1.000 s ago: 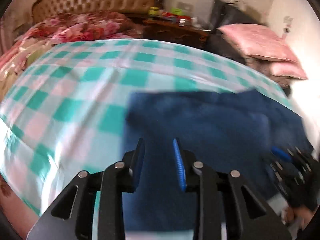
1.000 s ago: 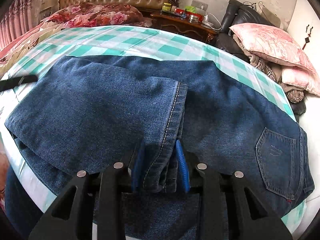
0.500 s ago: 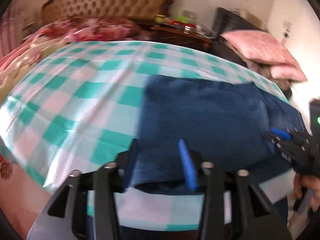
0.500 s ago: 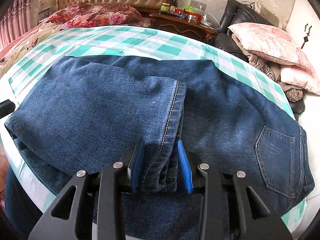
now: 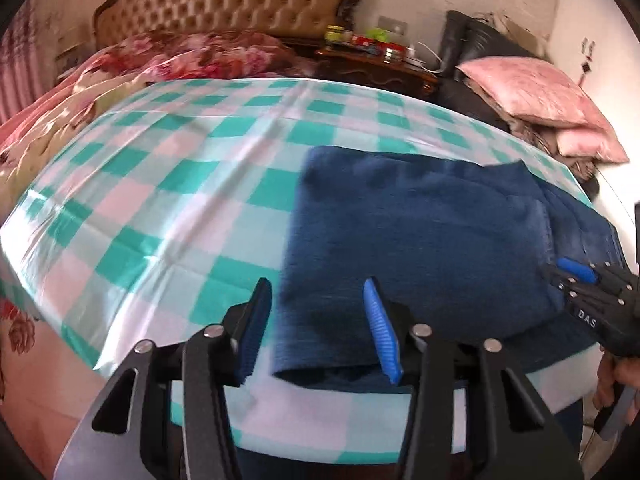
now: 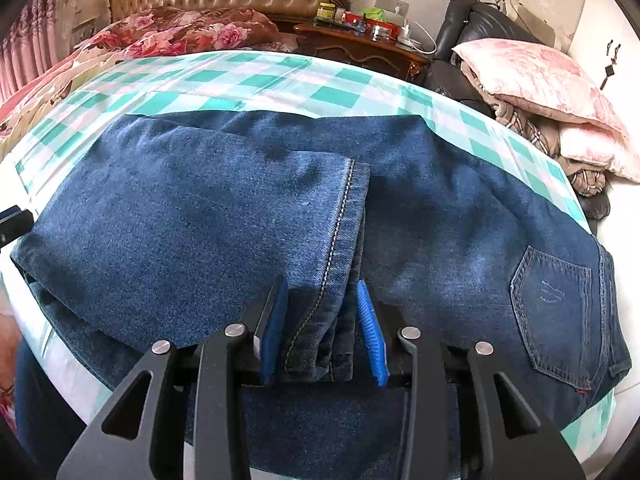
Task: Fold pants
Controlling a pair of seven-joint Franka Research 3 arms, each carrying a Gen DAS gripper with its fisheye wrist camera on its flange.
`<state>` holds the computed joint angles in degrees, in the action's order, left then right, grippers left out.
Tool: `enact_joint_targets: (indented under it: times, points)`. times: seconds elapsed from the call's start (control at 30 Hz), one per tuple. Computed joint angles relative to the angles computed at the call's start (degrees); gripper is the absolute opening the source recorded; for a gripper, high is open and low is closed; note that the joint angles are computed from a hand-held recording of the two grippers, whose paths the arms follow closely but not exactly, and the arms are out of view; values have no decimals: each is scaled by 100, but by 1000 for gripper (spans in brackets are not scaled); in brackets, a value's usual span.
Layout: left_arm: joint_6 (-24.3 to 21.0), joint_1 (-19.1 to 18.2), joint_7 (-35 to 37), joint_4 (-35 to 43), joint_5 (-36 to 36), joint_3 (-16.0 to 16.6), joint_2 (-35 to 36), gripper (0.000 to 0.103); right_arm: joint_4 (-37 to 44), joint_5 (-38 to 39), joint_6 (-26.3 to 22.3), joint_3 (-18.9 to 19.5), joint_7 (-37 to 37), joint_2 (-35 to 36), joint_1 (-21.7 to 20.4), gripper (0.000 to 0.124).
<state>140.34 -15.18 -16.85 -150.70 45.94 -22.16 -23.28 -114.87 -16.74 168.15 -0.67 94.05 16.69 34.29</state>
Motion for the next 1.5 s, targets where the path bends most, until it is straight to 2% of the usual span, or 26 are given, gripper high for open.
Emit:
enact_joint_targets:
  times: [0.13,0.23,0.3,0.33,0.37,0.43,0.5,0.63,0.7,0.77,0.83,0.87,0.9,0.93,1.0,1.07,1.17,1.23,1.3,1.33,1.37,1.43,1.5]
  points:
    - [273,38,80,83,-9,96,306,43,-51,-53,-303,-33,134,-152,-18,55]
    - [64,-17,296,92,-129,110,346,36,-180,585,-503,349,-277,-403,-419,56]
    - [-142,-36,228,2,-284,128,161,36,-183,1163,-431,640,-763,-483,-666,53]
    - [-13,3,138,-132,-240,180,-5,35,-156,1372,-370,725,-951,-483,-724,48]
    - [124,50,127,-209,-186,222,-110,35,-42,1417,-302,738,-1020,-425,-694,44]
    - [124,153,319,-162,-113,246,-168,34,345,1198,-387,615,-914,-178,-482,36]
    - [486,377,496,-68,309,291,-143,34,670,1105,-461,543,-850,53,-336,34]
    - [1099,668,1350,379,589,561,398,34,1418,1327,-801,558,-886,609,-238,34]
    - [1198,742,1958,640,431,723,765,34,1752,1358,-1047,485,-820,861,-178,34]
    - [1607,853,2356,730,322,899,1035,34,2052,1309,-1301,373,-748,1108,-106,32]
    - [1535,919,2783,867,-5,1009,1296,34,2129,1378,-1357,415,-842,1200,-158,31]
    - [1525,962,2995,896,-170,1086,1415,30,2080,1348,-1261,404,-894,1196,-144,31]
    - [1690,1020,3052,842,-231,1142,1442,28,2059,1281,-1237,360,-907,1192,-99,31]
    - [1866,1101,2940,766,-173,1155,1397,25,2036,1248,-1221,335,-910,1183,-73,31]
    - [1696,1234,2471,772,249,958,1218,23,2035,1426,-1251,434,-989,1170,-178,31]
    - [2108,1239,2580,826,432,959,1297,24,2081,1680,-1295,559,-1116,1189,-308,31]
    - [1889,1126,3107,1122,-1,1007,1731,25,2067,1771,-1287,558,-1179,1178,-308,32]
    - [1722,1101,2737,1163,231,1099,1740,21,2065,2245,-1372,812,-1400,1128,-582,32]
    - [908,1234,2097,1159,379,841,1451,25,1947,2547,-1230,865,-1507,996,-709,32]
    - [883,1162,1797,1049,563,905,1272,30,1866,2499,-1122,749,-1428,915,-654,33]
    - [1118,1185,1506,786,706,920,965,32,1795,2469,-1064,664,-1371,829,-643,34]
    - [1428,1246,1107,406,883,853,530,38,1736,2577,-1127,696,-1447,730,-748,34]
    - [1439,1196,815,23,803,665,64,39,1490,2682,-998,825,-1805,548,-858,34]
